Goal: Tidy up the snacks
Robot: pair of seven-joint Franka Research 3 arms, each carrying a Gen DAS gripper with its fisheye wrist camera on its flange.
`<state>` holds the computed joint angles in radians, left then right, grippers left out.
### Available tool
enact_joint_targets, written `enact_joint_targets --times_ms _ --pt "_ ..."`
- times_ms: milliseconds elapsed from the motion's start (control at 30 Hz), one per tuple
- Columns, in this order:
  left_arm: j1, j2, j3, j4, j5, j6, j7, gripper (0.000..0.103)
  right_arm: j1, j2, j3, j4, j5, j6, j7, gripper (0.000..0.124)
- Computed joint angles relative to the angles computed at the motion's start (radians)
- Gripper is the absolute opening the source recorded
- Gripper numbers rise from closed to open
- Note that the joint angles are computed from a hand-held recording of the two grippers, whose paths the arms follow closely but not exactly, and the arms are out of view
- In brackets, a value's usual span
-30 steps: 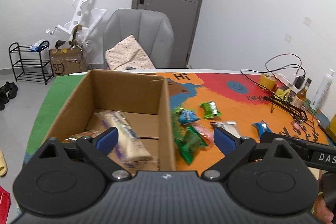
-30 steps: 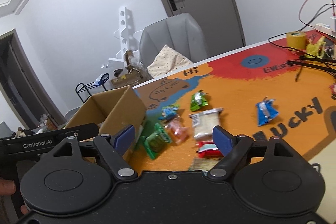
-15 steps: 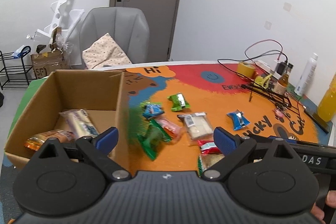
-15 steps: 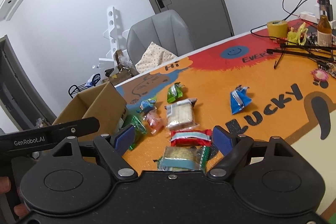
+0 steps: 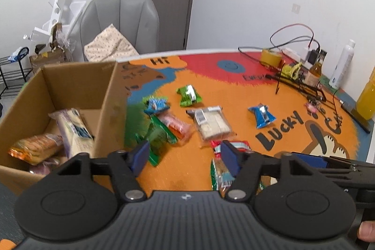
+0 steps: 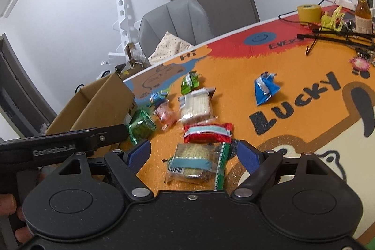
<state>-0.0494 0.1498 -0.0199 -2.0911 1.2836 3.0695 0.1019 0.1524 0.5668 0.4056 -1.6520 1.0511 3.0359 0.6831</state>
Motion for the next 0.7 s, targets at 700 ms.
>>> enact_joint_targets --times_ms 700 --pt "-0.035 0.063 0.058 0.013 -0.117 -0.009 0.067 0.049 0.138 0.075 -0.143 0.058 -0.344 -0.044 0.287 0.063"
